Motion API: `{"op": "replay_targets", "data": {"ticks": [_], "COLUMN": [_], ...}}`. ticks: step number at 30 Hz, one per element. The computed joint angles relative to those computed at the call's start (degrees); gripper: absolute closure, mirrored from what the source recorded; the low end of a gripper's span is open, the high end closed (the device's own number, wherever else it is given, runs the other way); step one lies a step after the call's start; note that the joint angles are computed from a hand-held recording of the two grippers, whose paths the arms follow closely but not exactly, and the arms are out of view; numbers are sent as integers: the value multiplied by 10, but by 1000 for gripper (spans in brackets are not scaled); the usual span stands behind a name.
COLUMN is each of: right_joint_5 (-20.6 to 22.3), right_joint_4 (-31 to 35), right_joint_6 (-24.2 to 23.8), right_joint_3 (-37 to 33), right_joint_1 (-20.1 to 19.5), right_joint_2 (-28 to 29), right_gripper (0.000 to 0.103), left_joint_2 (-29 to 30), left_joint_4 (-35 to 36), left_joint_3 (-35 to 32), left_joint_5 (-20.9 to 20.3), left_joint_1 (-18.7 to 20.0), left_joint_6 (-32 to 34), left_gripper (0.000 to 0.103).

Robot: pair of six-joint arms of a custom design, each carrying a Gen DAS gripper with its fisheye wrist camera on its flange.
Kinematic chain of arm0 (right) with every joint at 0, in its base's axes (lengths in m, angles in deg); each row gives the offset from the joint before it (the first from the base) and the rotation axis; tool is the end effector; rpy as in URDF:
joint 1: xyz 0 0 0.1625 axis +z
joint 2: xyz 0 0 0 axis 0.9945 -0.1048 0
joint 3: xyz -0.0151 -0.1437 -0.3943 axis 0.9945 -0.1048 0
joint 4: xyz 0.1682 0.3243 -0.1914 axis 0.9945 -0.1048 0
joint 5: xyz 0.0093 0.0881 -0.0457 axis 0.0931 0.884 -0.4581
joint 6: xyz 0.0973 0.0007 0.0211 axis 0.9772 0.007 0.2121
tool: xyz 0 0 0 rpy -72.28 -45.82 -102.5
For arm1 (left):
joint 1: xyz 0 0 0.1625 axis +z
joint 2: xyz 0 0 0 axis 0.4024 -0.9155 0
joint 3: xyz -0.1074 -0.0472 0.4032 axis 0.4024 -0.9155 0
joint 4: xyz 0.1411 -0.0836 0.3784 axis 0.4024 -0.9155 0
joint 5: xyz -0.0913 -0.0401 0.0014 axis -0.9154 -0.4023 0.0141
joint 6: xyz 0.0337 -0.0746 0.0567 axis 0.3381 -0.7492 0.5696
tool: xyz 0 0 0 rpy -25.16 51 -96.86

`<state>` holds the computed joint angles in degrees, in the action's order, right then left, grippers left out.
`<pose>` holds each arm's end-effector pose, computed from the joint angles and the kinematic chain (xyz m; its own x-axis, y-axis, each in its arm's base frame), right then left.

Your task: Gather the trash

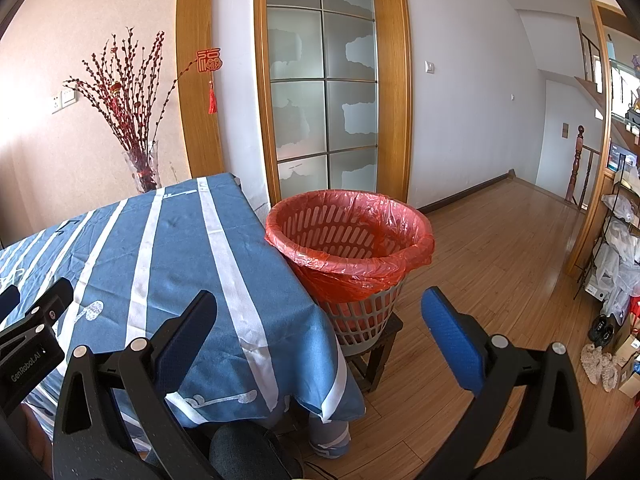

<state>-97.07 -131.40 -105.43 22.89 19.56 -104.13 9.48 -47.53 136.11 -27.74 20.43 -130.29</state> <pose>0.2392 -0.5749 0.0732 -0.7395 -0.2108 0.6393 -0.6546 0.4470 -0.6097 -0.1785 -0.4969 0.1823 -0.6255 -0.4632 -0.6278 0.4928 0.3894 -0.7782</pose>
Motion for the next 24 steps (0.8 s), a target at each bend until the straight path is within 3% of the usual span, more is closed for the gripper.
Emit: {"op": "replay_targets", "data": {"ticks": [24], "right_joint_5": [0], "right_joint_4": [2], "right_joint_6": [0], "right_joint_3": [0], "right_joint_1": [0], "right_joint_2": [-1], "right_gripper": [2], "left_joint_2": [5], "left_joint_4": [21], "left_joint_3": [-6], "left_joint_5": [0], "left_joint_1": [0], "left_joint_6": [-19], "left_gripper": [4]}}
